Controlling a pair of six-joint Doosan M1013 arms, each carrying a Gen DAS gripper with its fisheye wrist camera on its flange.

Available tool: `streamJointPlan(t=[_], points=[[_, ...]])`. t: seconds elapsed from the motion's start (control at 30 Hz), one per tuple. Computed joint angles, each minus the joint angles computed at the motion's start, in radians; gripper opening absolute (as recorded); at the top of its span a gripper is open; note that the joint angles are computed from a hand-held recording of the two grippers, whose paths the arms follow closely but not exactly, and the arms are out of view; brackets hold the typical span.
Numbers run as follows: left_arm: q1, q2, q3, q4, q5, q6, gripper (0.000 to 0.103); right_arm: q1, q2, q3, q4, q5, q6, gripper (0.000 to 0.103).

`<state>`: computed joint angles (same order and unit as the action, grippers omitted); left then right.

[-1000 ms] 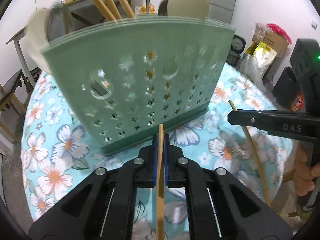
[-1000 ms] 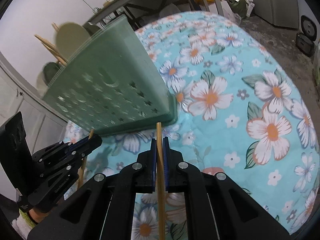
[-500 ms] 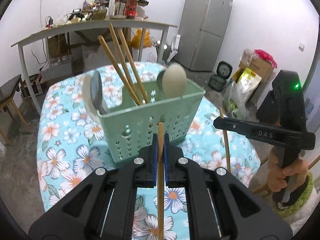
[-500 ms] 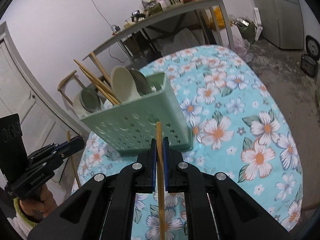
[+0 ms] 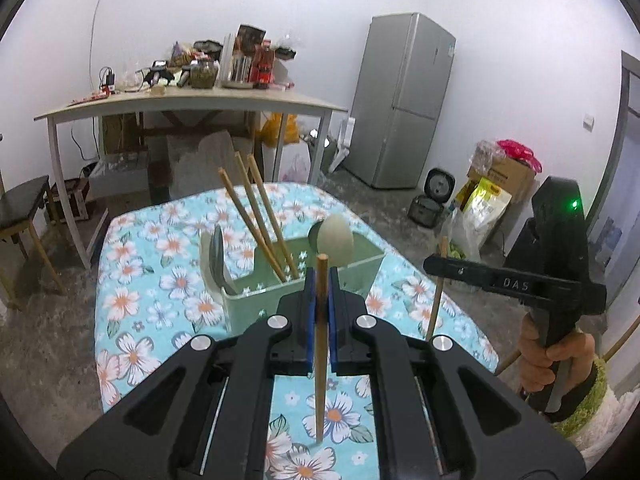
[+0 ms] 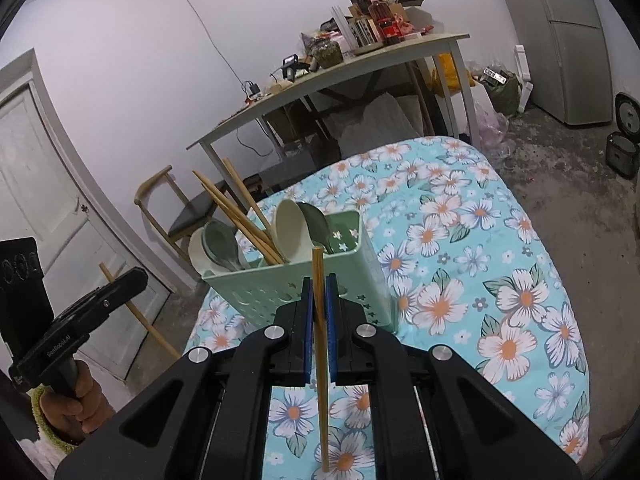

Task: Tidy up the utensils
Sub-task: 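Lift both chopsticks upright and carry them over the green holder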

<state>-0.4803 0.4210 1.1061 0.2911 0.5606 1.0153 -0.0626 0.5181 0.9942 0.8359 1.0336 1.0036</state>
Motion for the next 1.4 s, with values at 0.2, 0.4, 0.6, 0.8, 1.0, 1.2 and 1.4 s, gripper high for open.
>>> streamJointPlan(t=[0.2,0.4,0.6,0.8,1.0,1.2,1.4], points=[[-0.005,-0.009,0.004,0.05,-0.037,-0.036,0.005,-0.004,-0.008,0.003,0.026,-0.01,-0.018,0.006],[-0.008,-0.014,0.005,0.097,-0.07,-0.078,0.005,-0.007,-0.013,0.007,0.041,-0.012,-0.027,0.006],[-0.011,-0.018,0.004,0.14,-0.091,-0.111,0.005,-0.01,-0.013,0.004,0.059,-0.011,-0.033,0.006],[-0.015,-0.026,0.008,0.215,-0.126,-0.175,0.005,-0.015,-0.015,-0.001,0.082,-0.005,-0.042,0.006],[-0.016,-0.03,0.005,0.309,-0.161,-0.252,0.005,-0.018,-0.013,-0.009,0.1,0.0,-0.045,0.006],[-0.012,-0.024,-0.015,0.392,-0.186,-0.323,0.005,-0.021,-0.01,-0.016,0.111,0.002,-0.051,0.006],[-0.01,-0.009,-0.044,0.588,-0.222,-0.504,0.005,-0.023,-0.006,-0.022,0.112,0.009,-0.043,0.006]])
